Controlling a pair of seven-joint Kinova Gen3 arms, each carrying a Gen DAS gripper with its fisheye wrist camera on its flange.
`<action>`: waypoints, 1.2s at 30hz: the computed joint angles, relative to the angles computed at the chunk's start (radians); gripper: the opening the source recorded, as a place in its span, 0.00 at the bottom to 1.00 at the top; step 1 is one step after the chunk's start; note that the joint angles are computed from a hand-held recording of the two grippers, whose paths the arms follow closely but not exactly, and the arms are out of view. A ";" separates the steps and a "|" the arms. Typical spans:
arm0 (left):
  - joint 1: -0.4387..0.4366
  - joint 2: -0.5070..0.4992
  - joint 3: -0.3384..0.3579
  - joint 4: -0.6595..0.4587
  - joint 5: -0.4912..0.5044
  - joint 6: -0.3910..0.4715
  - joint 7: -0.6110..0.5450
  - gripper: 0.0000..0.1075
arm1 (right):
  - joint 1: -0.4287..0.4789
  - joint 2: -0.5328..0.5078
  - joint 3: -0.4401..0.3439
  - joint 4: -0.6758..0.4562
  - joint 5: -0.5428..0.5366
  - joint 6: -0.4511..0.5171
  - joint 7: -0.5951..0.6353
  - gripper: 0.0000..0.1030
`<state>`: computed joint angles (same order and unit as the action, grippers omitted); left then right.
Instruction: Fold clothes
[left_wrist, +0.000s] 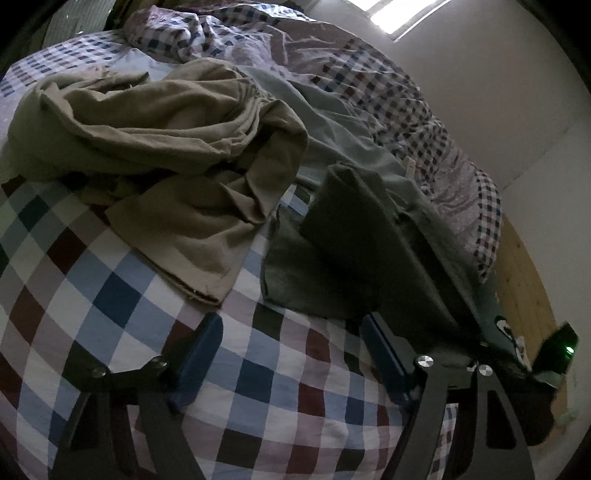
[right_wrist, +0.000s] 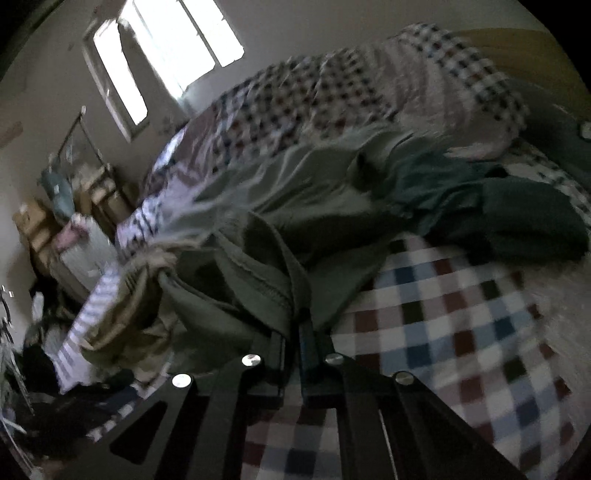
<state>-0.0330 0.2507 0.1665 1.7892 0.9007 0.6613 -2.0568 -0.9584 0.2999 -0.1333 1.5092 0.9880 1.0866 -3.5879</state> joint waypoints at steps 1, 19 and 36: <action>0.000 -0.001 0.001 0.000 0.001 0.002 -0.003 0.75 | -0.021 -0.019 -0.002 0.016 0.014 0.020 -0.031 0.04; 0.080 -0.013 0.037 0.005 -0.097 -0.068 0.026 0.75 | 0.019 -0.094 -0.091 0.151 -0.161 0.108 0.032 0.49; 0.153 -0.033 0.078 0.036 0.088 -0.072 -0.250 0.75 | 0.087 -0.005 -0.027 0.127 -0.251 -0.062 0.278 0.32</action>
<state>0.1202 0.2179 0.2441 1.8251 0.9891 0.5893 -2.3063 -0.8714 0.2947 -0.1604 1.6362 0.7375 1.0250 -3.3098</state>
